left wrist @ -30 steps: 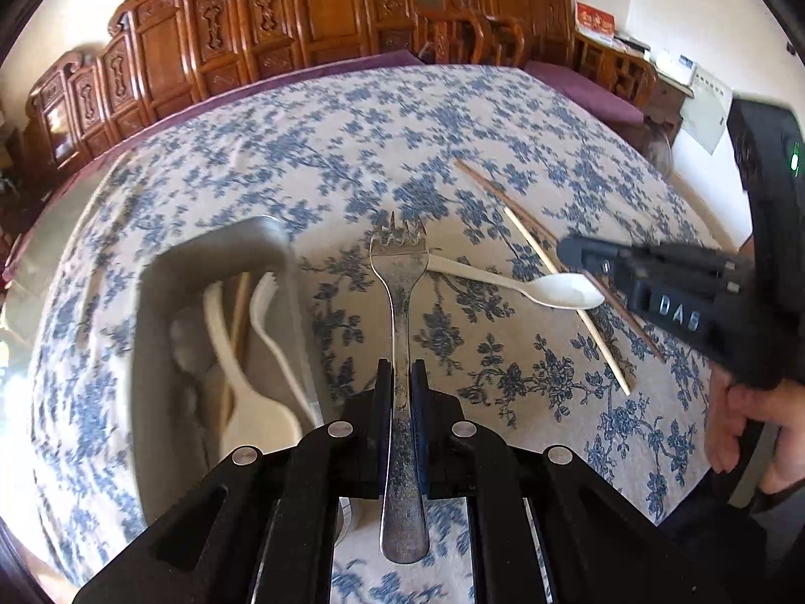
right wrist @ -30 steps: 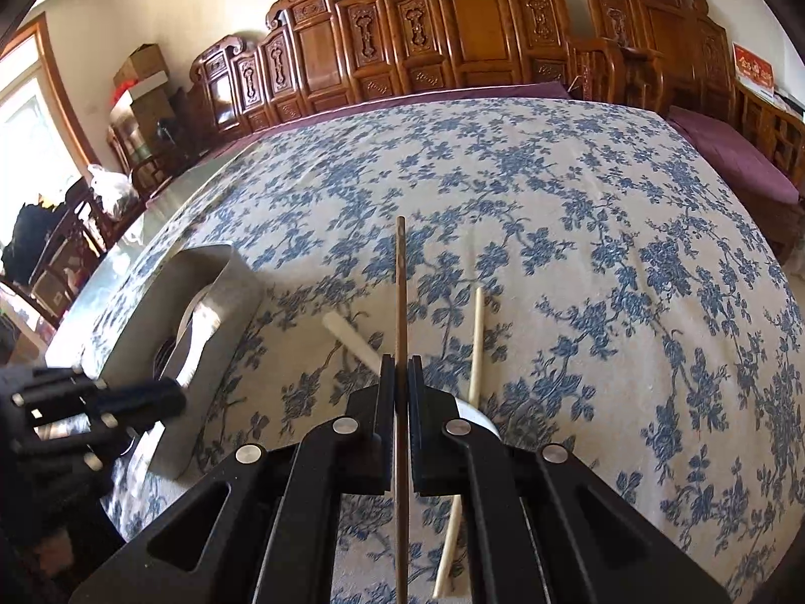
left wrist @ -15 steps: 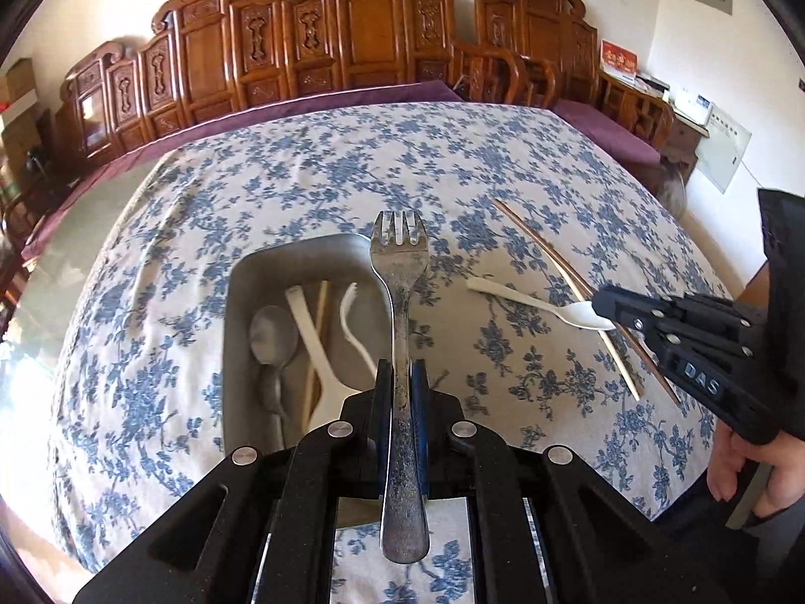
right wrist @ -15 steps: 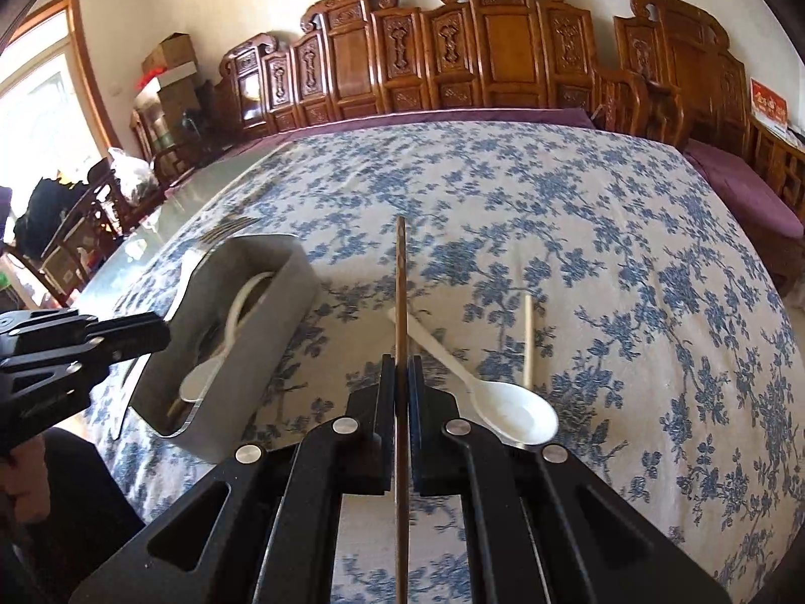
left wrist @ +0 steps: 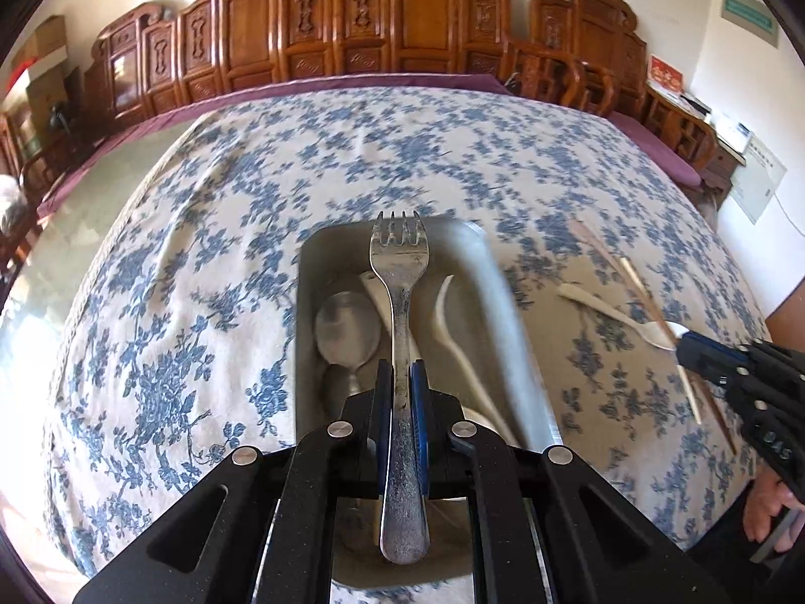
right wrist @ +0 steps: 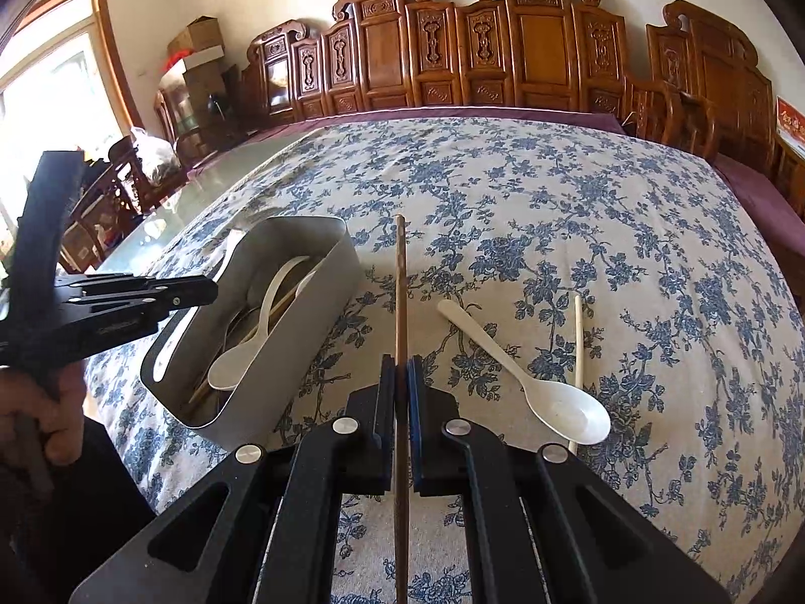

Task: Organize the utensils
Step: 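Lower the steel fork into the tray and open the left tool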

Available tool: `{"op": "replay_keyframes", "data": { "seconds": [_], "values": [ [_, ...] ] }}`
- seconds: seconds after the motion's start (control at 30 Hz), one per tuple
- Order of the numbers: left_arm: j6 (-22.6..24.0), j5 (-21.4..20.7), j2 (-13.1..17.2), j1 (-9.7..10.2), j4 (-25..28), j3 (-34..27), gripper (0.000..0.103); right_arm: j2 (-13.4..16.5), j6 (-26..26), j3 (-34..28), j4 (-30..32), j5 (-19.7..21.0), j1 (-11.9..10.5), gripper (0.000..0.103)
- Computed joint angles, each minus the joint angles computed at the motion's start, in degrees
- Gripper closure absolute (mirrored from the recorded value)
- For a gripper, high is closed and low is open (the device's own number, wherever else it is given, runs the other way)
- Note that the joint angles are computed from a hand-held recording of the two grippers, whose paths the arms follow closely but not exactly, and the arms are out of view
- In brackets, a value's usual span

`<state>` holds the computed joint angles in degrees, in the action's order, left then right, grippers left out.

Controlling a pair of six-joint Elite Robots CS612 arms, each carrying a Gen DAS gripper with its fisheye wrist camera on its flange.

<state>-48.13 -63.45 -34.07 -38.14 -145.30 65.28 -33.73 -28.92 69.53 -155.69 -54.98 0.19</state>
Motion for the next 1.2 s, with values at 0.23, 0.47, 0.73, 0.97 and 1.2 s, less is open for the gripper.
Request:
{"op": "replay_keyframes", "data": {
  "seconds": [0.23, 0.47, 0.73, 0.97, 1.2],
  "values": [
    [-1.9, -2.2, 1.0, 0.80, 0.8, 0.1, 0.096, 0.3, -0.6, -0.5, 1.0, 0.1, 0.2, 0.097],
    [-2.0, -2.6, 1.4, 1.00, 0.7, 0.0, 0.096, 0.4, -1.1, -0.6, 1.5, -0.4, 0.4, 0.097],
    [-0.6, -1.5, 1.4, 0.72, 1.2, 0.0, 0.096, 0.5, -1.3, -0.7, 1.8, -1.0, 0.6, 0.097],
    [0.1, 1.4, 0.4, 0.02, -1.3, 1.5, 0.096, 0.5, -1.5, -0.5, 1.8, -1.1, 0.6, 0.097],
    [-0.1, 3.7, -1.3, -0.57, -4.0, 4.1, 0.096, -0.2, -2.2, 0.4, 1.2, -0.8, 0.8, 0.097]
  ]
}}
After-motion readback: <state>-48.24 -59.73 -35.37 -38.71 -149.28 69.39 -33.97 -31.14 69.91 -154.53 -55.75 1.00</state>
